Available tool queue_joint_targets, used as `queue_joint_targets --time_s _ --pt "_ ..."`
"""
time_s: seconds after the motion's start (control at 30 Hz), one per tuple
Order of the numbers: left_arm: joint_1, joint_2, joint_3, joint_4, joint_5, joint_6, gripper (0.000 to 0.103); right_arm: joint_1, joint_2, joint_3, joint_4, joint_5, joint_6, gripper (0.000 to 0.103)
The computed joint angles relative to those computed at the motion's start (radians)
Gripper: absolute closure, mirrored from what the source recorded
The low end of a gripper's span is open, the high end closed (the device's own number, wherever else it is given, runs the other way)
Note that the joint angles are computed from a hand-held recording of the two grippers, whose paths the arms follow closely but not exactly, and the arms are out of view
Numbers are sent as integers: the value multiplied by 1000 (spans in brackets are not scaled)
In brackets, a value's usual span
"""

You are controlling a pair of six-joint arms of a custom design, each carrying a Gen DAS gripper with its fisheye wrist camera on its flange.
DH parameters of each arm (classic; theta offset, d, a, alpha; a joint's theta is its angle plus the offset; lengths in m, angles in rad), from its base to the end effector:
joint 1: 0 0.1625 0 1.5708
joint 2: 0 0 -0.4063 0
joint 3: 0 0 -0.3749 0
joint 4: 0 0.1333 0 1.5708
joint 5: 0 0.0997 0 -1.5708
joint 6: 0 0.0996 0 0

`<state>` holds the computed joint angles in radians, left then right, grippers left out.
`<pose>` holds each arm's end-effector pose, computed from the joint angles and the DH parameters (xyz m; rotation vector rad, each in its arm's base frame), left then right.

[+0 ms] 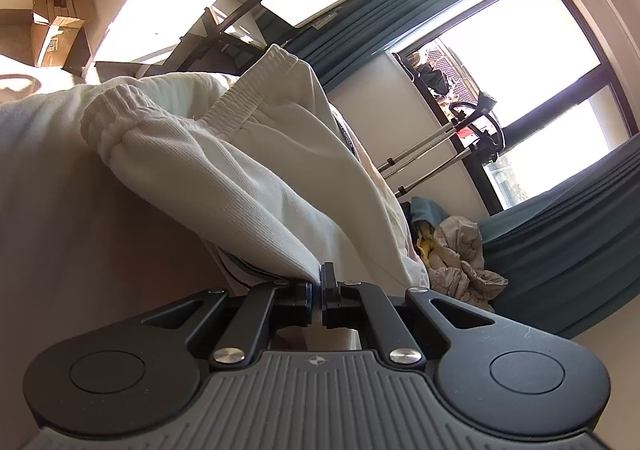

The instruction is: Fold clothes

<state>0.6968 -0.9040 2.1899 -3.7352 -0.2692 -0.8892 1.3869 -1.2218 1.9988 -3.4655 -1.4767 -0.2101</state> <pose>-0.1908 -0.4587 0.1818 -0.7834 2.1383 -1.9007 0.0417 -0.5560 0.3277 0.1088 -2.5554 1.5914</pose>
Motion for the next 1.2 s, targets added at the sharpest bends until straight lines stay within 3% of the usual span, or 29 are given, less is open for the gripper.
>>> queue_joint_targets --time_s 0.13,0.23,0.37,0.47,0.67,0.83,0.97,1.03,1.07,1.1,1.2 --pt "0 0 -1 -2 -2 21 99 7 4 -106 45 4 -23 43" --pt "6 -21 13 15 -43 34 99 -15 -1 -184 105 49 -14 41" --pt "17 -36 25 28 -71 53 99 -36 36 -325 216 23 -14 29" --pt "29 -20 9 3 -73 62 99 -51 111 -470 340 -8 -53 28" --pt "45 16 -32 -79 -76 107 99 -87 234 -627 464 29 49 28" --pt "55 24 -50 -73 -69 143 99 -61 347 -738 422 -112 -87 28" --pt "73 36 -60 -113 -86 181 99 -67 376 -768 440 -107 -64 41" --pt "83 42 -63 -119 -92 167 99 -65 378 -764 432 -124 -46 62" --pt "87 44 -63 -113 -91 138 99 -67 372 -751 419 -126 -28 87" --pt "88 46 -62 -111 -91 110 99 -75 359 -732 399 -103 -1 97" --pt "86 60 -62 -155 -92 50 99 -100 319 -673 327 -37 115 100"
